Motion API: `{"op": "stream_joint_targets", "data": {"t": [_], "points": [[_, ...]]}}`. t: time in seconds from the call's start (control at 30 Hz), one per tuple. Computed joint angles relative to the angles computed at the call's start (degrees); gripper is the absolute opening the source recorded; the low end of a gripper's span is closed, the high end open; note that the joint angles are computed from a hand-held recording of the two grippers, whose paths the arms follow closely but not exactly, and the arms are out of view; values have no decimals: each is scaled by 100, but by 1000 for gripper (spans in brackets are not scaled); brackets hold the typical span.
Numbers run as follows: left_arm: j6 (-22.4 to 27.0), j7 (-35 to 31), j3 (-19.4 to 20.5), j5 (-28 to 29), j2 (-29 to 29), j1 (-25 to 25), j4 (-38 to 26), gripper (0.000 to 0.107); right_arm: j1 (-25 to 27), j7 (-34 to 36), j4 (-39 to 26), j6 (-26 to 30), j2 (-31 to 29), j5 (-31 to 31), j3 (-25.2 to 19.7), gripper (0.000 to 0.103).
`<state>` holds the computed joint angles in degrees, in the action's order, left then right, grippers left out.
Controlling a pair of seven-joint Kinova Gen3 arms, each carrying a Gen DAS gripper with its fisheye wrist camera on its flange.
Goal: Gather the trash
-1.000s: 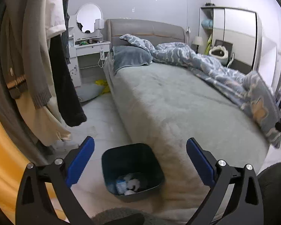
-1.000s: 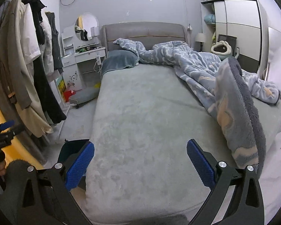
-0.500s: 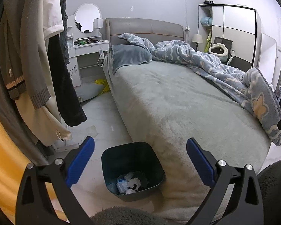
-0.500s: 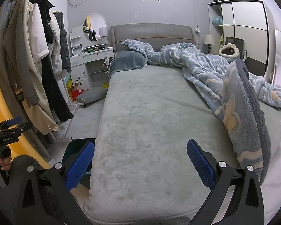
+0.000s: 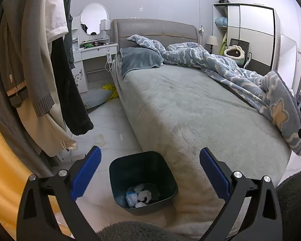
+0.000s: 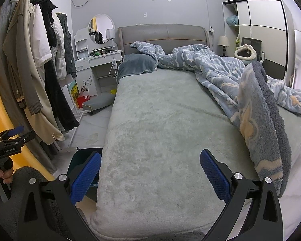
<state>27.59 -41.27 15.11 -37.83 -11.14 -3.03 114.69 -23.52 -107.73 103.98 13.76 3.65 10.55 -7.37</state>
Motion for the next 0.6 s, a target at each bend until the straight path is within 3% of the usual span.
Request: {"op": "stream_joint_targets", "data": {"t": [0.6], "points": [[-124,-246,-83,298,-10,-69,24,100,-20,-76,0,16,-7,58,1,100]]}}
